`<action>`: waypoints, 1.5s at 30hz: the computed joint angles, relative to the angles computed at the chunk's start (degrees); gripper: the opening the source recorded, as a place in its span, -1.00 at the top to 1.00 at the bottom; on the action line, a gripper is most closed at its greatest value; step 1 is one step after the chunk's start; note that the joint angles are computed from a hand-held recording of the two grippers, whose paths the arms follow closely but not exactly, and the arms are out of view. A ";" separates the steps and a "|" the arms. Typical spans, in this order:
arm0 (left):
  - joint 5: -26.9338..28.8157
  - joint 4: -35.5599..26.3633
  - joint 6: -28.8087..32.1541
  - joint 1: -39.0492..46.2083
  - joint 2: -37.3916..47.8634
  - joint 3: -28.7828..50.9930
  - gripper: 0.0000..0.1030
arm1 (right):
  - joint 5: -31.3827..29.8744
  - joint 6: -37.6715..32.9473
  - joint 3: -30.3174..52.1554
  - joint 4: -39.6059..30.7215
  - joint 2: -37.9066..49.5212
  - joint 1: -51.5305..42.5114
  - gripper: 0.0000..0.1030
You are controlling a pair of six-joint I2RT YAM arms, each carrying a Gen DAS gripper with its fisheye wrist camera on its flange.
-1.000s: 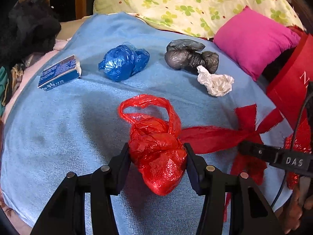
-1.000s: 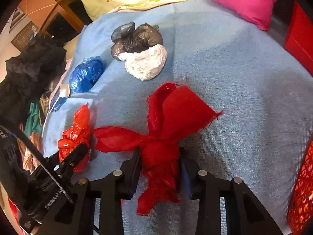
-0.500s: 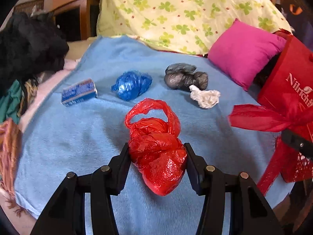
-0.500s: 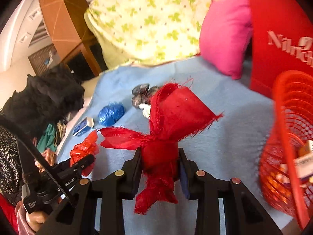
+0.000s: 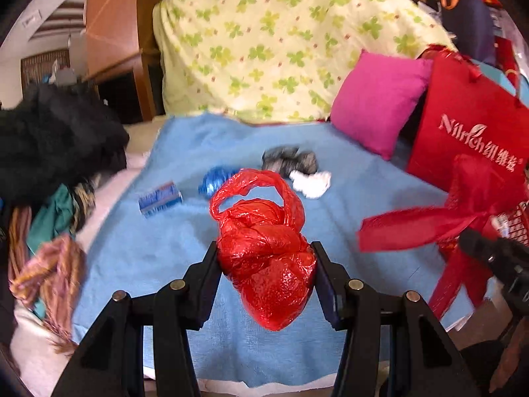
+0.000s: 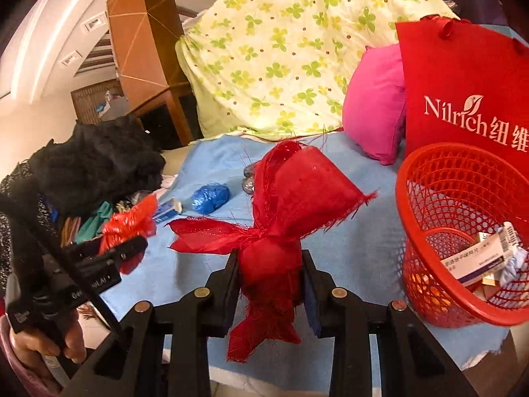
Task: Collect trash
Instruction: 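Lift the ribbon and red bag and carry both over the red basket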
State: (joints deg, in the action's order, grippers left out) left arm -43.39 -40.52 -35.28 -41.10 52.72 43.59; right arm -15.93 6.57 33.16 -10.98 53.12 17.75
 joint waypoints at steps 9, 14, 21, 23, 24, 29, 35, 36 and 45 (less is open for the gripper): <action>-14.47 -17.70 -12.34 -16.40 4.72 12.80 -0.06 | -2.19 -1.73 1.53 -10.75 -13.45 -2.96 0.30; -19.13 -25.27 -18.56 -22.68 9.49 19.34 -0.06 | -4.77 -3.31 3.32 -15.48 -18.81 -8.19 0.30; -22.42 -30.07 -21.37 -27.45 15.47 26.24 -0.06 | -13.78 -4.34 5.82 -18.48 -21.38 -18.33 0.30; -22.93 -30.68 -21.82 -28.36 16.76 27.72 -0.06 | -15.60 -4.50 6.03 -18.67 -21.92 -20.55 0.30; -23.17 -30.97 -21.95 -28.73 17.37 28.39 -0.06 | -16.53 -4.86 6.21 -19.22 -22.18 -21.60 0.30; -23.92 -31.96 -22.00 -30.29 20.59 31.57 -0.07 | -20.87 -6.32 6.70 -20.29 -23.10 -27.32 0.30; -23.59 -29.95 -19.10 -30.56 23.41 34.13 -0.07 | -27.01 -7.85 7.62 -21.13 -23.22 -34.72 0.30; -23.38 -29.28 -18.41 -30.53 23.75 34.40 -0.07 | -28.21 -8.43 7.84 -21.18 -22.83 -36.11 0.30; -22.55 -25.42 -13.35 -30.33 27.64 37.54 -0.07 | -35.95 -10.56 8.81 -21.84 -20.72 -45.40 0.30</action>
